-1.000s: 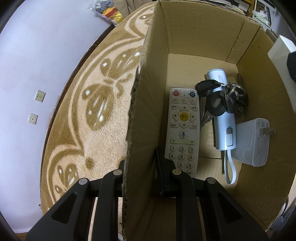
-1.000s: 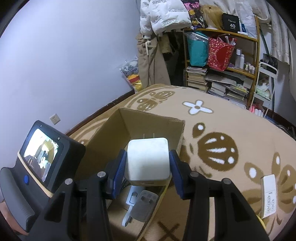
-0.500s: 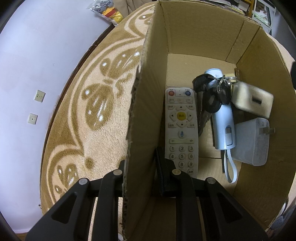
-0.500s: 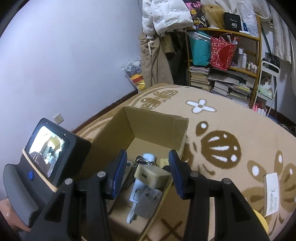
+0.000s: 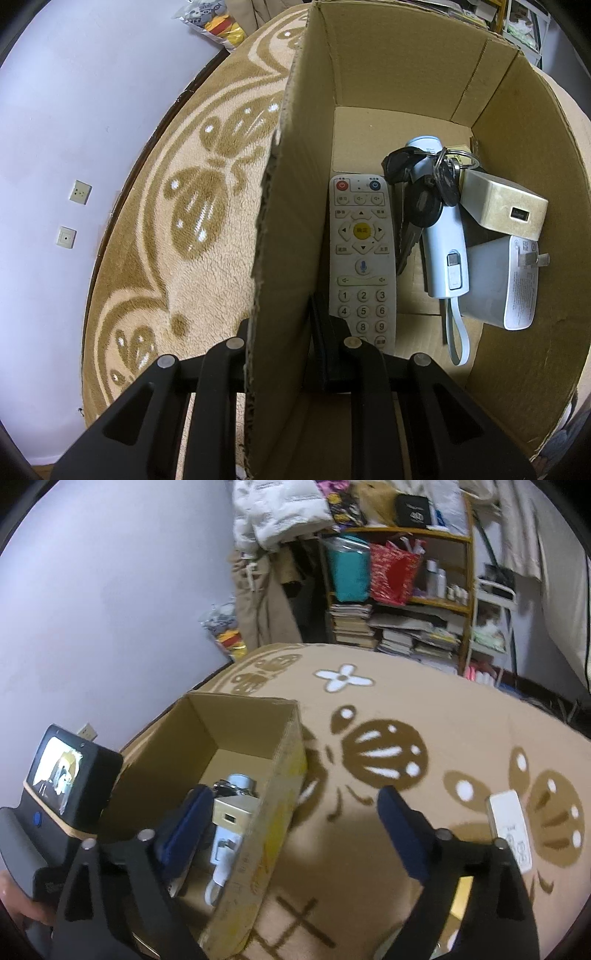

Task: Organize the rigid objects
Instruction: 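Return the right tool to the rug and grasp the clear cartoon cup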

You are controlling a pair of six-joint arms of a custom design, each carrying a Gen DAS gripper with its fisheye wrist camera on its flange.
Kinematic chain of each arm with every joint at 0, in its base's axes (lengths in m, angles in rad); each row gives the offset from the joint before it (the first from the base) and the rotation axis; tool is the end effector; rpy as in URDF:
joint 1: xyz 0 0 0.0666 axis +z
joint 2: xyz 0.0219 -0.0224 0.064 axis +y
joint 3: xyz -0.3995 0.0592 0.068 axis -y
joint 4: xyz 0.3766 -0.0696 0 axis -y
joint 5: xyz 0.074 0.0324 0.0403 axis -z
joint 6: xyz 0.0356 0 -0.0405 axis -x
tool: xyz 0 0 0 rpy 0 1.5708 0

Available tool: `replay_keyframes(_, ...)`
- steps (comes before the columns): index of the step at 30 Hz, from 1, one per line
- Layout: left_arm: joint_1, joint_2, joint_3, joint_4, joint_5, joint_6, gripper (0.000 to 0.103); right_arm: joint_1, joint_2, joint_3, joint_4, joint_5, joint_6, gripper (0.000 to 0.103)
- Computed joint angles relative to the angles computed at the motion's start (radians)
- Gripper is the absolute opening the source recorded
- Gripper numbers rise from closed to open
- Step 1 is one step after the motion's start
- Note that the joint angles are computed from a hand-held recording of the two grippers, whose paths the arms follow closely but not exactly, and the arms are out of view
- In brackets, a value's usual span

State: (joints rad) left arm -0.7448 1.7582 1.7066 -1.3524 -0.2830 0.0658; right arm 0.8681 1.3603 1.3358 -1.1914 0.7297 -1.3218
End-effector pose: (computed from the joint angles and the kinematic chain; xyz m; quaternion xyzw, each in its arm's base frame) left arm 0.4160 -0.3705 0.3843 0.3175 0.9342 0.0966 0.1312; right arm 0.2874 0.3020 0.4319 0.2682 0.8818 -0.0143 0.3877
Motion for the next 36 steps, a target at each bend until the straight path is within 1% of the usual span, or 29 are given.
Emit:
replay_keyframes(2,0.0,0.0,0.0,0.0,0.001,-0.001,0.018,-0.001,-0.013,-0.013,-0.01,-0.016,-0.028,0.1)
replay_keyframes(5,0.0,-0.001,0.0,-0.001,0.0,-0.001,0.018,0.007,-0.023,-0.024,-0.051,-0.023,-0.082,0.102)
replay_keyframes(7,0.0,-0.001,0.0,-0.001,0.0,-0.001,0.018,0.012,-0.029,-0.032,-0.069,-0.029,-0.102,0.102)
replay_keyframes(11,0.0,-0.001,0.0,-0.001,0.0,-0.001,0.018,0.022,-0.025,-0.038,-0.136,-0.037,-0.152,0.102)
replay_keyframes(23,0.0,0.0,0.001,-0.001,0.0,-0.002,0.018,0.052,-0.062,-0.137,-0.158,-0.166,-0.314,0.102)
replay_keyframes(29,0.0,0.0,0.001,-0.001,-0.002,-0.003,0.019,0.079,-0.083,-0.191,-0.142,-0.207,-0.405,0.102)
replay_keyframes(36,0.0,0.0,0.002,-0.003,-0.004,-0.005,0.019,0.094,-0.074,-0.216,-0.146,-0.27,-0.465,0.102)
